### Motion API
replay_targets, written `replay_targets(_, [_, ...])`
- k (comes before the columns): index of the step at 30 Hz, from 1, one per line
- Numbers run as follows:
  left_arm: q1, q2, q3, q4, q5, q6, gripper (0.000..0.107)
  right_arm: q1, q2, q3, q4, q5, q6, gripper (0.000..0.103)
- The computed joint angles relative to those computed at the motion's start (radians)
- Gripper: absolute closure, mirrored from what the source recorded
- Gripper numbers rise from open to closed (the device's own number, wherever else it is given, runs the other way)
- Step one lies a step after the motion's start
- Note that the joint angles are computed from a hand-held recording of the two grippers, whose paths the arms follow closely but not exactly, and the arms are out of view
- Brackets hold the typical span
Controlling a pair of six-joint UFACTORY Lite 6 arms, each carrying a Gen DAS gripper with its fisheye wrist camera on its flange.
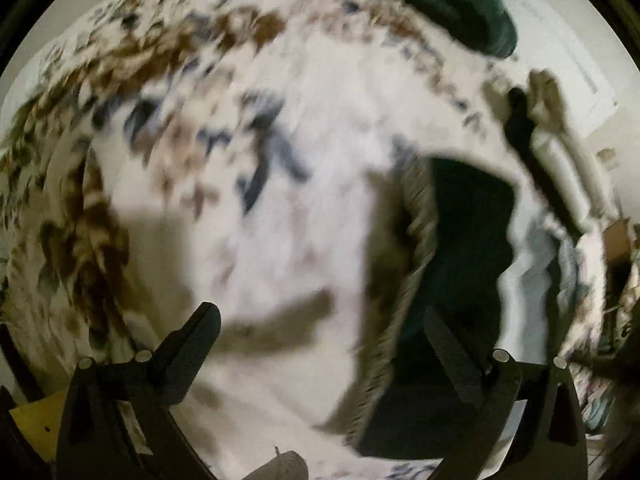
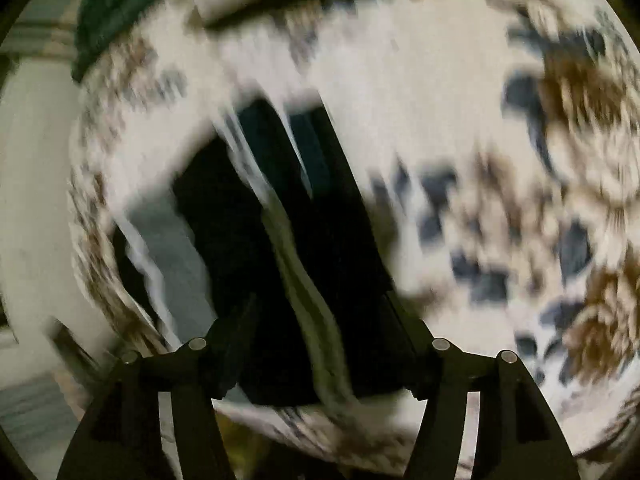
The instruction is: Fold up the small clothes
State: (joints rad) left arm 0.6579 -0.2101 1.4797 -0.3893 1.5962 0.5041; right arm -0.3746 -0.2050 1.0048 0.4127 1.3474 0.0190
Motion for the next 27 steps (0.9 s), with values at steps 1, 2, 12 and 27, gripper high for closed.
replay_targets(1, [-0.039,0.028,0.044,-0.02,0.001,-0.037,0.004,-0.01,-0.029,-0.052,-0.003,0.009,-0.021,0.045])
replay_targets(2, [-0.082,0.041,0.066,-0.024,-0.009,-0.076,0.004,-0.025,-0.074,-0.113,-0.002,0.015,-0.039,0.088])
replay_targets(12, [-0.317,0.289,0.206,-0.101,-0.115,-0.248,0.005,-0.182,-0.024,0.01,0.076,0.038,-0.149,0.042])
replay_targets(27, [-0.316,0.334,0.204,-0.199,-0.143,-0.286,0.094,-0.047,0.456,0.376,0.267,-0.25,-0.213,0.101])
